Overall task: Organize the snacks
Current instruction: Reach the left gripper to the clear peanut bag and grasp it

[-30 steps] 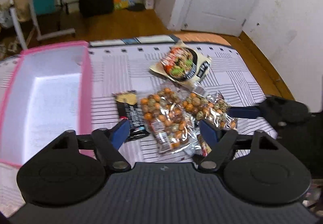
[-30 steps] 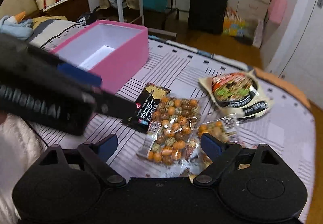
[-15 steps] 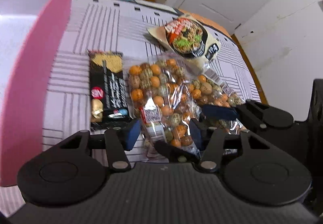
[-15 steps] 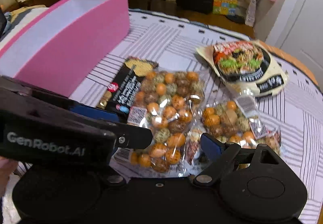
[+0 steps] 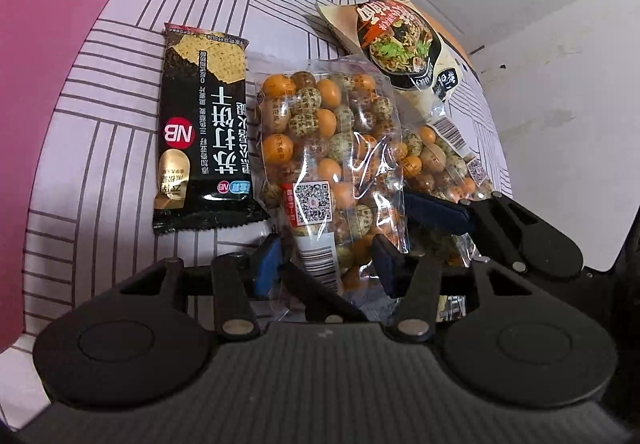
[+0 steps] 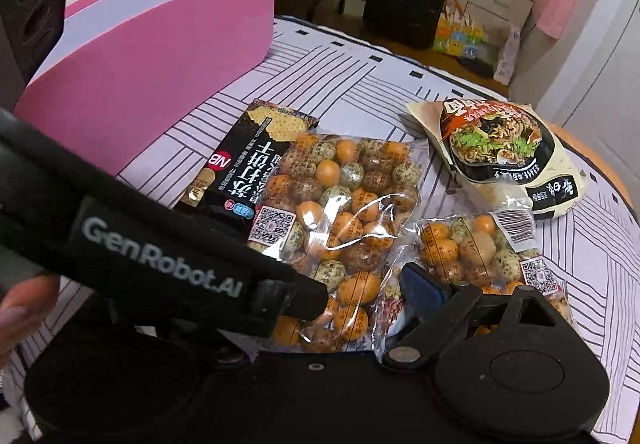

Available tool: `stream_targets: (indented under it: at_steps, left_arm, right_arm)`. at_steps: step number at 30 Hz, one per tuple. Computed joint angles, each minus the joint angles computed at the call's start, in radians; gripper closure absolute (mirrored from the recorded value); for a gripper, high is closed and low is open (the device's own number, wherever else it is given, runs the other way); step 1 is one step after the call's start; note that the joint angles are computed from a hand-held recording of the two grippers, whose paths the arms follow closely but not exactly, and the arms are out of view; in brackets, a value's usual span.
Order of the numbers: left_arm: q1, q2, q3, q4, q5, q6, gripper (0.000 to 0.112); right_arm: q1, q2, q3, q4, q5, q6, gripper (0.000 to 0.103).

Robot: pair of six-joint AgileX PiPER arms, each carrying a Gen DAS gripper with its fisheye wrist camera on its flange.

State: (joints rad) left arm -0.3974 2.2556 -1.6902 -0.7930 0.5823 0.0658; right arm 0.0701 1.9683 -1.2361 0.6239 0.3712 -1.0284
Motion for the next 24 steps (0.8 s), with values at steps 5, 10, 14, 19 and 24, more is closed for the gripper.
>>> stream_targets:
  at_steps: [5, 10, 14, 19, 24]
  left_arm:
    - [-0.011, -0.030, 0.046, -0.007, -0.039, 0.050, 0.065]
    - [-0.018, -0.050, 0.044, 0.037, -0.020, 0.024, 0.067]
    - [-0.017, -0.074, 0.052, 0.065, 0.004, 0.003, 0.067]
    - [-0.015, -0.120, 0.075, 0.073, 0.055, -0.013, 0.067]
    - [-0.026, -0.141, 0.072, 0.108, 0.104, -0.056, 0.067]
  right_arm:
    - [-0.002, -0.027, 0.014, 0.015, 0.009, 0.013, 0.020]
    - [-0.003, -0.054, 0.030, 0.014, 0.030, 0.027, 0.024]
    - [0.002, -0.094, 0.042, -0.024, 0.063, 0.074, 0.026]
    - [-0.001, -0.142, 0.058, -0.105, 0.122, 0.176, 0.026]
    - [-0.009, -0.187, 0.092, -0.092, 0.147, 0.164, 0.027]
